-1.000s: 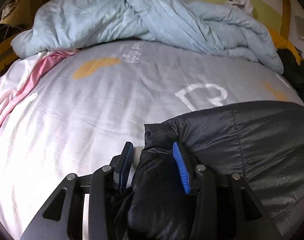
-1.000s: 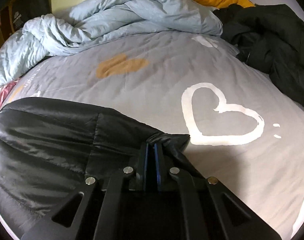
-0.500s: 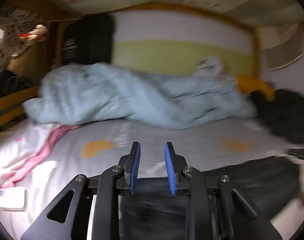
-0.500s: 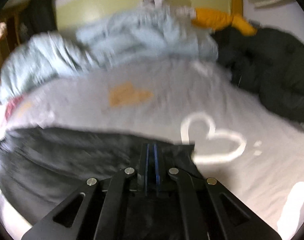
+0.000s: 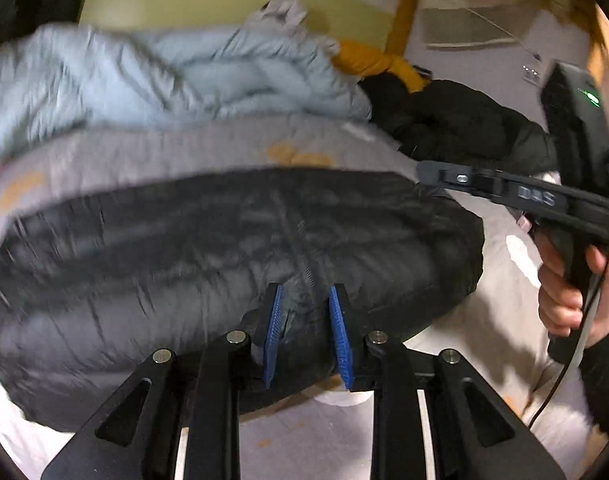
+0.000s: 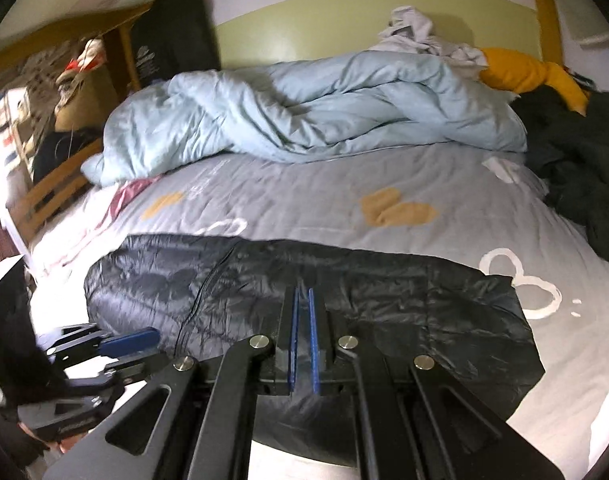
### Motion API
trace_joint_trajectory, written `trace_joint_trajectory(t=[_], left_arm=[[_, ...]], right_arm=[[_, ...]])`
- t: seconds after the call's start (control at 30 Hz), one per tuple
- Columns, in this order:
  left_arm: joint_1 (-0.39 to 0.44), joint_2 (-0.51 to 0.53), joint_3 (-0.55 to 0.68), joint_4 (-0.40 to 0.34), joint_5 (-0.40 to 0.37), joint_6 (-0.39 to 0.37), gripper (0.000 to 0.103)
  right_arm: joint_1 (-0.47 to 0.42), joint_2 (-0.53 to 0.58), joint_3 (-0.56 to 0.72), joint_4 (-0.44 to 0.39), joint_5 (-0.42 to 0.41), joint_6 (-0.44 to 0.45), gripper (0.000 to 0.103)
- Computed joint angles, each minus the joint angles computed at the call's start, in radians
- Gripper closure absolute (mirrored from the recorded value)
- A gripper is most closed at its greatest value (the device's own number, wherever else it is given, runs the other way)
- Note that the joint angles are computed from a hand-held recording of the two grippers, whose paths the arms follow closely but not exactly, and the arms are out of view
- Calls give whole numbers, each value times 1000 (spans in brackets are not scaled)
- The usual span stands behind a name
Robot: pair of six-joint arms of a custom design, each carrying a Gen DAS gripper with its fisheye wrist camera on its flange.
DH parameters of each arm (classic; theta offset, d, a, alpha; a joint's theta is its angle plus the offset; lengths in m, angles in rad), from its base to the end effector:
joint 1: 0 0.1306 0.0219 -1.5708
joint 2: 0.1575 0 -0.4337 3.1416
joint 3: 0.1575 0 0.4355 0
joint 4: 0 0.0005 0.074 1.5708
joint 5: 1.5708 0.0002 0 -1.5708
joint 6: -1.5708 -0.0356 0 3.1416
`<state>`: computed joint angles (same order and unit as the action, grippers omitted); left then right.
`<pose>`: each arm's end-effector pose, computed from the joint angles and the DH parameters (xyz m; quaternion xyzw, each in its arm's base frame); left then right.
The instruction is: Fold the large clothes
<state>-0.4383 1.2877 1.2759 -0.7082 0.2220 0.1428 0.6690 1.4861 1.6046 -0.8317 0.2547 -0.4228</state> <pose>0.4353 -0.2132 0.4839 0.1785 0.8887 -0.2142 0.3640 0.4513 0.3447 0.5435 -0.0584 0.9018 0.1154 0.4124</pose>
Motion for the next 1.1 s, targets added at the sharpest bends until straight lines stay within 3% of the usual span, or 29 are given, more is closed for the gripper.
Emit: trace_joint_trajectory(t=[0.2,0.3,0.5,0.6,0.73,0.83,0.97,1.1], left_arm=[[21,43,-5,-43,47,-8,79],[25,65,-8,-56,60,8,79],[7,74,-59,43,2,22,79],[-2,58,-95,102,-27,22,79],[-4,44,-112,125,-36,32,79],[4,39,-121,139,-22,39,79],[9,39,-122,140,-12,43,79],[9,37,-126,150,-7,83,79]], right_arm=[[-7,26,4,-15,-89,-1,98],[7,50,20,-34,-145,41,98],[35,128,83,-83,-217,48,98],[41,189,136,-136,-196,20,98],[30,266,212,-216,-181,-79,98],[25,284,230,-213,-194,-111,97],[42,312,273,-248,-166,-76,71],[52,351,333,-316,-116,-92,70]])
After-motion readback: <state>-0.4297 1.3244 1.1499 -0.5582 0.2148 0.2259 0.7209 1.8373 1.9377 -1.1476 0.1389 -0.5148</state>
